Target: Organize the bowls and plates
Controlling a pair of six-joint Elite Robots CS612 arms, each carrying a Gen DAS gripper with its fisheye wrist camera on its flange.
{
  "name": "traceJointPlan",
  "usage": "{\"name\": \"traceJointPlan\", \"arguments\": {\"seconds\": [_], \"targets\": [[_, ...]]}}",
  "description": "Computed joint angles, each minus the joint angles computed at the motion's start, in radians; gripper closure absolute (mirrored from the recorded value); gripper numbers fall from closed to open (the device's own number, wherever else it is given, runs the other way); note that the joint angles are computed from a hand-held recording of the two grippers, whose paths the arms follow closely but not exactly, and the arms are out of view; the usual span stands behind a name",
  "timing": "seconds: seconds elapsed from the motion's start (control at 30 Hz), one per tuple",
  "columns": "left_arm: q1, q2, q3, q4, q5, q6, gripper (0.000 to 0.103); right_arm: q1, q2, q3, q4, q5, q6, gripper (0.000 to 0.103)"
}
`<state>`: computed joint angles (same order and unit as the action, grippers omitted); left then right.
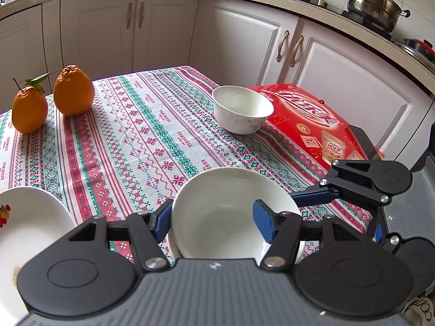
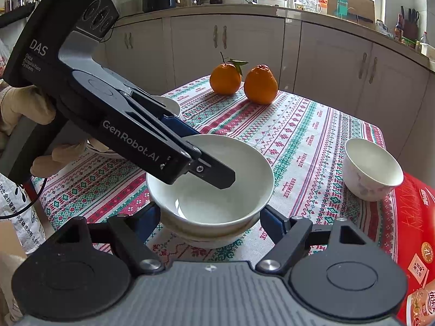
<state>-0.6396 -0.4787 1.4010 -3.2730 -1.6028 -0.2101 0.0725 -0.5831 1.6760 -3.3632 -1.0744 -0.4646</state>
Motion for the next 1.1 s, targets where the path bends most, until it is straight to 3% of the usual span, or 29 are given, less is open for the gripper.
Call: {"name": "traceJointPlan", "arguments": {"seconds": [0.07, 0.13, 0.23, 0.37, 0.57, 0.73, 0.87, 1.1], "targets": [[-0.001, 0.000, 0.001, -0.003, 0.006, 0.001, 0.033, -0.001, 0.000, 0.002, -0.007, 0.005, 0.000, 0.019], [0.001, 0.000, 0.003, -0.015, -0.002, 0.000, 0.032, -0.003, 0.000, 0.006, -0.023, 0.015, 0.008, 0.010], [-0.003, -0.003, 0.013, -0.046, 0.008, 0.015, 0.019, -0.007, 0.000, 0.014, -0.062, 0.022, 0.022, 0.000], [-0.011, -0.012, 0.030, -0.088, 0.039, 0.035, 0.005, -0.012, -0.003, 0.021, -0.084, 0.022, 0.038, 0.000], [-0.019, -0.023, 0.050, -0.141, 0.067, 0.096, 0.003, -0.022, -0.010, 0.046, -0.129, 0.006, 0.054, 0.000], [-0.023, -0.042, 0.059, -0.104, 0.055, 0.139, 0.002, -0.039, -0.016, 0.070, -0.181, -0.011, 0.086, 0.000], [-0.035, -0.045, 0.057, -0.121, 0.093, 0.157, 0.002, -0.053, -0.017, 0.081, -0.208, -0.014, 0.109, 0.000], [-0.039, -0.037, 0.019, -0.082, 0.068, 0.160, 0.001, -0.073, -0.010, 0.089, -0.254, -0.023, 0.137, 0.000]]}}
